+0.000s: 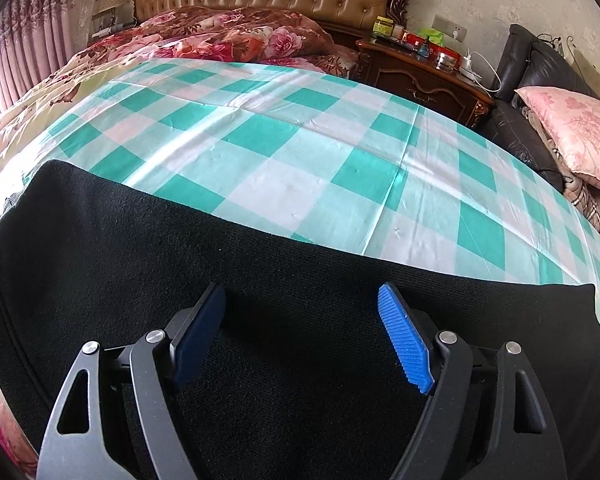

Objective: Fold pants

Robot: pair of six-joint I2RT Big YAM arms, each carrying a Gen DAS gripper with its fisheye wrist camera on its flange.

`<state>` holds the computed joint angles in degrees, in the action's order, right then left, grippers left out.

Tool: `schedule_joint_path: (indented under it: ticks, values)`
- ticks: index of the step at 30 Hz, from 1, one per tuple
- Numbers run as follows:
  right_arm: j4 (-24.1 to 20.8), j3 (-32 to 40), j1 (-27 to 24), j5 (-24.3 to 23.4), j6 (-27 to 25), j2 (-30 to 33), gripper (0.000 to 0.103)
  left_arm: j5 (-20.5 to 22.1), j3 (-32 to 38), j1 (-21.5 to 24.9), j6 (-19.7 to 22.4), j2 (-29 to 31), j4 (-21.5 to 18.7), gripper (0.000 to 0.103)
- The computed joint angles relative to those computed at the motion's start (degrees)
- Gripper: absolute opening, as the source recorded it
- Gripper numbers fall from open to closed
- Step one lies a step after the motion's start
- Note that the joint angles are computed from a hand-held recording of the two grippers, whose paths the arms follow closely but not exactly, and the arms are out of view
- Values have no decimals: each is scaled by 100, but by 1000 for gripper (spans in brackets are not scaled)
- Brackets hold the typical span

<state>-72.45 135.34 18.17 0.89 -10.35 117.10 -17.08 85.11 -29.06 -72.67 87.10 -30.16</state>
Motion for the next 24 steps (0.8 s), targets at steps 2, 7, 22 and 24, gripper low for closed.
schedule_joint_path:
  ticks: [2,7,22,24]
  values:
    - [7,-7,3,14,-7,-4,77,34,-29,8,4,-30,42,32]
    - [5,-3,3,14,-7,-2,77,117,100,90,-24,12,-29,45]
    - [-176,48,18,-855,55,-225,59,293,449,187,-51,42,-491,11]
    - [-271,34,128,-1143,-122,-317,57,240,497,161,-61,63,-537,11]
